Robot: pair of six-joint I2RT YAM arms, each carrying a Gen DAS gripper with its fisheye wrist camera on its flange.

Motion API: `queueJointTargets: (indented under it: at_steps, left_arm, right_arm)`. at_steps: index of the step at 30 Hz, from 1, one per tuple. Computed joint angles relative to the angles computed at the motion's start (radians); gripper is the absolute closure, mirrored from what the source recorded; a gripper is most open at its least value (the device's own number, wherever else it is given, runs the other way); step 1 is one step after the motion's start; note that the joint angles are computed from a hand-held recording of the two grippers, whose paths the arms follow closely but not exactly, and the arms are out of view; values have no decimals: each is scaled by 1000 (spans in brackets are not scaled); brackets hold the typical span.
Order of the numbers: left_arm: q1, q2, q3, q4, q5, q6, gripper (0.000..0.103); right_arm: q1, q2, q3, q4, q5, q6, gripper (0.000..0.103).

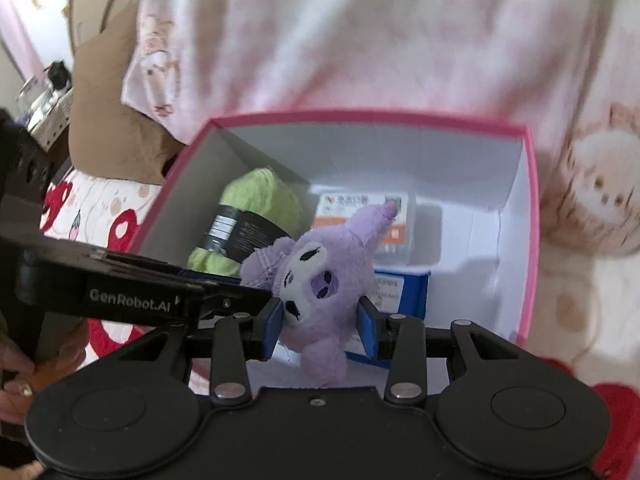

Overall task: Organize objects
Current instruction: 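Carry the plush toy with the left tool over the pink box, then lower the plush toy onto the wet-wipe pack and open the left tool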

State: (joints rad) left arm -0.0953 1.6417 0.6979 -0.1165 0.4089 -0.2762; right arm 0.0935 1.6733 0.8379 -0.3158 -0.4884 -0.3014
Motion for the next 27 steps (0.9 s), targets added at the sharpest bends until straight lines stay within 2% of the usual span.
queueJointTargets:
  at_steps: [6, 11, 17, 20, 23, 25, 27]
  left_arm:
    - [-46, 95, 70, -41, -98, 42, 83]
    - [-25, 116, 60, 4, -85, 25, 84]
    - [-47, 60, 18, 76, -122, 4, 84]
    - [-50, 66, 34, 87, -103, -3, 84]
    - [-81, 109, 71, 77, -123, -6, 83]
    - [-103, 112, 69, 91, -164, 1, 84]
    - [-122, 110, 71, 92, -196, 4, 84]
  right_arm:
    - [61, 61, 11, 45, 98, 23, 60]
    - [60, 152, 72, 32, 117, 50, 60]
    - [51, 162, 53, 60, 97, 83, 60]
    - [47, 174, 62, 62, 83, 95, 60]
    - [60, 169, 25, 129, 104, 87, 55]
    - [85, 125, -37, 197, 153, 55, 44]
    - [106, 71, -100, 252, 205, 15, 41]
